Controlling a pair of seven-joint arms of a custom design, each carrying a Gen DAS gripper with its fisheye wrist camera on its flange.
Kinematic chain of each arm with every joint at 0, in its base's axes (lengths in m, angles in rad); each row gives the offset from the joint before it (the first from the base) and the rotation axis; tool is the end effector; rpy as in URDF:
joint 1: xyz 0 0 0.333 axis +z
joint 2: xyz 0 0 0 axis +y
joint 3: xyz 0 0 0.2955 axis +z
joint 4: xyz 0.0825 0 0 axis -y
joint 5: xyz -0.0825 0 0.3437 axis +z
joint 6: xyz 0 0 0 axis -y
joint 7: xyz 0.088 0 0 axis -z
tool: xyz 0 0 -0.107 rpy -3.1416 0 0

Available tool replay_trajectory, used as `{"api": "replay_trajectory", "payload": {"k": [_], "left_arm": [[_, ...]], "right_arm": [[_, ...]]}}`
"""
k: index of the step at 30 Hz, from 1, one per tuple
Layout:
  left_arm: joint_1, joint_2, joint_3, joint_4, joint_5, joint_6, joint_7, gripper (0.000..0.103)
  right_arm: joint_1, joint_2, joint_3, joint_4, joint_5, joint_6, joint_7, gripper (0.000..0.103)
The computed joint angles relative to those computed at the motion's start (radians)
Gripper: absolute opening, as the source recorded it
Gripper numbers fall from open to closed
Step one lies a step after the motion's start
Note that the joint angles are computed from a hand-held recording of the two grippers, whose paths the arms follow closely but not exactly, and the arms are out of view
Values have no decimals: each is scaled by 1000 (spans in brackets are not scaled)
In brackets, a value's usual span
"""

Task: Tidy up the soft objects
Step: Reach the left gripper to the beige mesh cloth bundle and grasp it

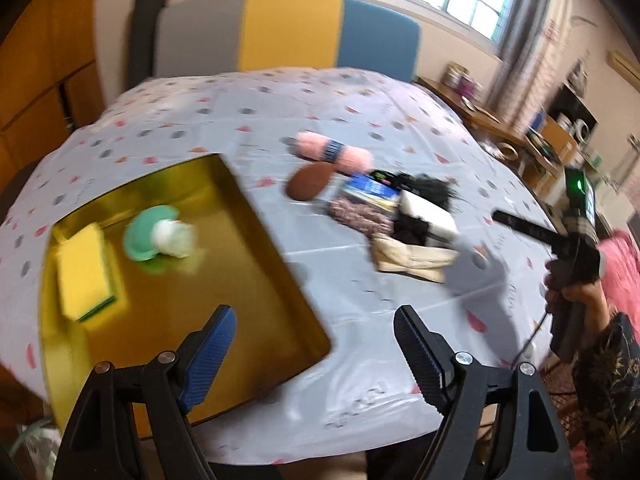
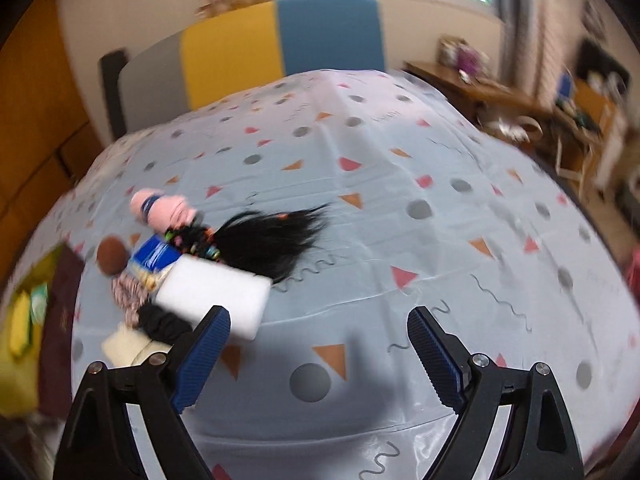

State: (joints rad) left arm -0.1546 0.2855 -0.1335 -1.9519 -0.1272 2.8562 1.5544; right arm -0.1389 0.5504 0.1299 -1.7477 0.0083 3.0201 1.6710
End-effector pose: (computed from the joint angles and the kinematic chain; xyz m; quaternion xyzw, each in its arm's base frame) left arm 0.5951 -0.1627 0.4103 -0.6226 0.7191 -0.2763 0.1375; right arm 0.6728 -0.0210 0.3551 -0.6052 0.7120 -0.2169 0.2825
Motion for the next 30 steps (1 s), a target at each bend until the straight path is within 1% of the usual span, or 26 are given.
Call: {"api": "replay_trajectory", "payload": {"k": [1, 2, 3, 4, 5, 6, 7, 8, 10, 11, 13, 15, 18, 20, 22, 24, 26, 27, 28, 29, 30], "left_arm": [[-11, 23, 0, 35, 16, -28, 0, 82], [-12, 42, -8, 65, 12, -53, 9, 81], [1, 77, -37, 118, -20, -101, 43, 76], [3, 111, -52, 166, -39, -141, 60, 74], [-11, 140, -49, 207, -34, -168, 58, 73], [-19, 171, -54, 252, -37, -198, 63, 69], [-14, 200, -68, 291, -60, -232, 79, 65], [-4, 244, -89, 357, -98, -287, 89, 63], [-12, 320, -99, 462, -136, -345, 80, 62], [-24, 350, -94, 502, -139, -361, 64, 62], [-28, 405, -104, 567, -169, -370, 54, 60], [-43, 464, -98, 637, -181, -389, 11, 60], [-42, 531, -104, 711, -219, -403, -52, 61], [-34, 586, -119, 779, -252, -413, -97, 62], [-49, 629, -105, 841, -240, -422, -140, 62], [-48, 667, -111, 894, -242, -425, -165, 60], [-43, 672, -121, 900, -248, -401, -173, 60], [-31, 668, -142, 885, -268, -360, -153, 59], [-27, 670, -153, 885, -277, -340, -139, 59], [-28, 671, -157, 883, -280, -326, -130, 59], [-36, 679, -150, 897, -272, -328, -135, 59]], "right_arm": [[-29, 1, 30, 1, 22, 7, -11, 91], [-46, 0, 48, -2, 38, 11, -15, 91], [-53, -2, 55, -4, 50, 12, -13, 91], [-61, 0, 65, -1, 59, 7, -17, 91], [-75, 1, 82, 2, 70, 1, -29, 91], [-75, 1, 83, 3, 74, 2, -34, 91], [-70, -1, 80, 0, 75, 5, -37, 91], [-65, -3, 76, -1, 74, 6, -41, 91], [-62, -4, 76, -2, 74, 7, -49, 91], [-69, -5, 86, -3, 79, 7, -59, 91], [-72, -10, 92, -8, 85, 13, -70, 91], [-69, -14, 89, -14, 87, 22, -74, 91], [-88, -15, 111, -16, 101, 26, -86, 91], [-88, -13, 110, -11, 105, 23, -88, 92], [-90, -11, 114, -6, 110, 18, -93, 92], [-89, -12, 114, -7, 114, 24, -97, 92], [-75, -15, 98, -11, 108, 28, -90, 92], [-69, -16, 90, -11, 105, 27, -84, 92], [-68, -17, 88, -10, 104, 26, -81, 92], [-70, -16, 90, -9, 106, 23, -80, 92], [-74, -14, 94, -6, 109, 17, -79, 92]]}}
